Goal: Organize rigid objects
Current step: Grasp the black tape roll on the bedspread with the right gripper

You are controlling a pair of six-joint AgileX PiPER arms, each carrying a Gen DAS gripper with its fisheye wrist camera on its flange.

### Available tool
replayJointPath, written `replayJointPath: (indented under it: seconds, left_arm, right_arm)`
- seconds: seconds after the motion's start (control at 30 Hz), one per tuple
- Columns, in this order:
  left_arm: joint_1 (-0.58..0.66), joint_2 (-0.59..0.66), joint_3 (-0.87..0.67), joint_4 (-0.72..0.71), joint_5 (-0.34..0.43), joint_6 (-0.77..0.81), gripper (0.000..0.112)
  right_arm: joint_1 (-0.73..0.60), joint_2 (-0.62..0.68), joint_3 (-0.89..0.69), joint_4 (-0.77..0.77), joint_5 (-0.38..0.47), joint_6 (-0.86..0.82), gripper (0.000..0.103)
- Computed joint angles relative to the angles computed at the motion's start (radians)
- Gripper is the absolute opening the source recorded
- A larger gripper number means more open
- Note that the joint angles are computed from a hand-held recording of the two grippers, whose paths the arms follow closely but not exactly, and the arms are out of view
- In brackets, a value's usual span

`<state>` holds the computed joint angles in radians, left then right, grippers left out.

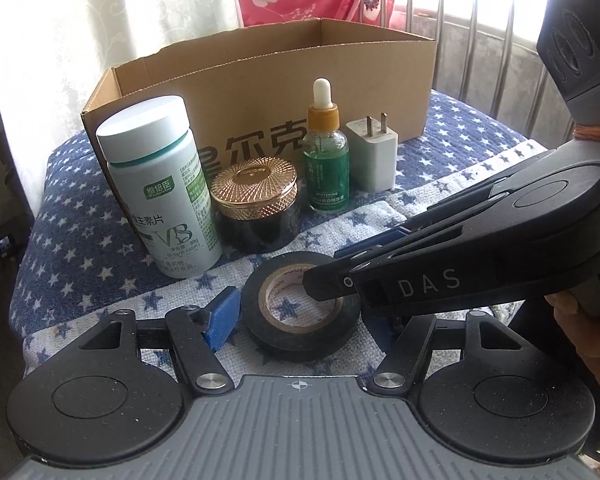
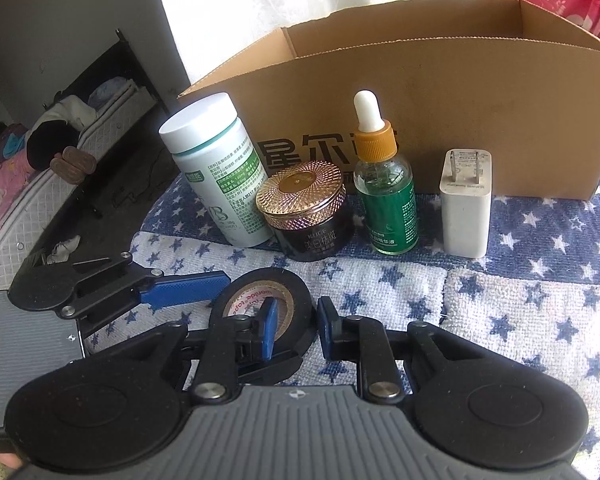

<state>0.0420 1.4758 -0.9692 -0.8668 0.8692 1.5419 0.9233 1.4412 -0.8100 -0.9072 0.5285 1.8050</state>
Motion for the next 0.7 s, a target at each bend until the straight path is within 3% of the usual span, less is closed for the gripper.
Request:
replayJointPath:
  seconds: [0.37, 0.7]
  left_arm:
    - [-0.028, 0.013, -0.027, 0.049, -0.006, -0.094, 0.067]
    - [-0.012, -0.034, -0.014, 0.038, 0.007, -0.090, 0.067]
  right_arm:
    - [-0.013, -0.015, 0.028, -0.041, -0.039, 0.057, 0.023]
    - [0.037, -0.024, 0.006, -0.069, 0.029, 0.081, 0.023]
